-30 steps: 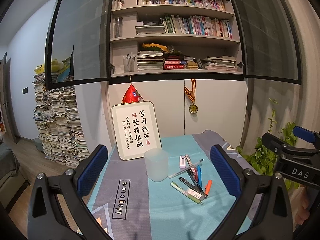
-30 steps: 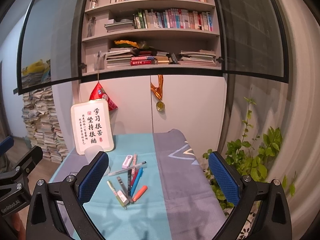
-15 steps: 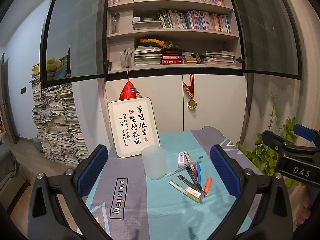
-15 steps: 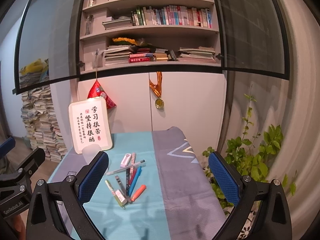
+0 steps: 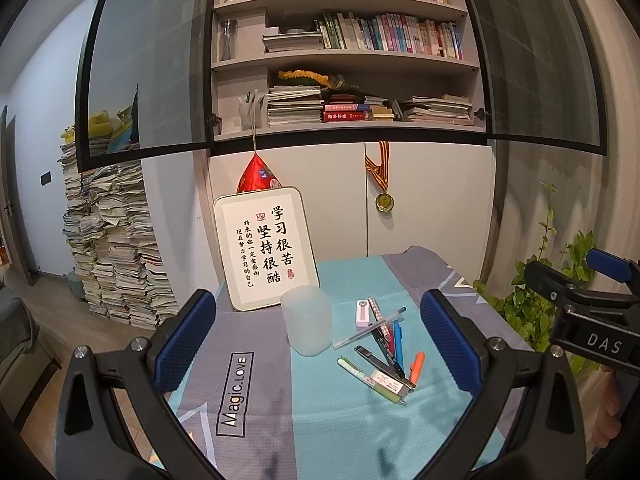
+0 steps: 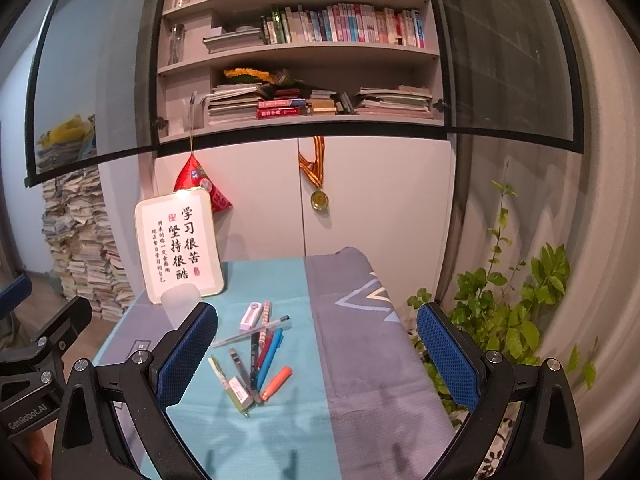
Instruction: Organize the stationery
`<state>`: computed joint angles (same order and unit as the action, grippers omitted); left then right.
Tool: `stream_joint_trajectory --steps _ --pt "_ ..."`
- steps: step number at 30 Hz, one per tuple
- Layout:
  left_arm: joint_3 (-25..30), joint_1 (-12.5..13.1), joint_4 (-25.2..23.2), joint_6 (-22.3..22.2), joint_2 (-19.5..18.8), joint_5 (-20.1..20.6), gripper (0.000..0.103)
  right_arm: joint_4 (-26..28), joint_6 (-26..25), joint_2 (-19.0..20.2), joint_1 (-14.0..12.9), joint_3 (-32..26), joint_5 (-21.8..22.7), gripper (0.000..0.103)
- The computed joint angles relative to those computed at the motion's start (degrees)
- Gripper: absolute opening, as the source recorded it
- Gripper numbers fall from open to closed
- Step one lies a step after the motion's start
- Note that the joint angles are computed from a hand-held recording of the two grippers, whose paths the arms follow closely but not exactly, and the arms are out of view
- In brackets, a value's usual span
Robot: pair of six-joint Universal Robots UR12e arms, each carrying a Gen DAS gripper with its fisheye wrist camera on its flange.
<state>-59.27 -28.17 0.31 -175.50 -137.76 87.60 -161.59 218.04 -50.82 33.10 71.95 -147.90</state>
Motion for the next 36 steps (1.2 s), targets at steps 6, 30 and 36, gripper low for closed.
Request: stream_joint_trajectory --steps 6,30,36 --pt "0.4 0.0 -0.6 0.1 -0.3 0.2 0.102 0.2 0.4 0.1 -0.2 0.1 0.6 0.100" --pt "7.7 0.1 -13.6 -0.5 -4.7 0.1 0.102 9.3 8.0 0.1 -3.3 0.0 10.6 0.100" --pt "11.7 0.0 -19.7 -0.5 -7.1 0.9 0.100 11.3 9.8 0.5 -5.0 -0.3 15.7 0.100"
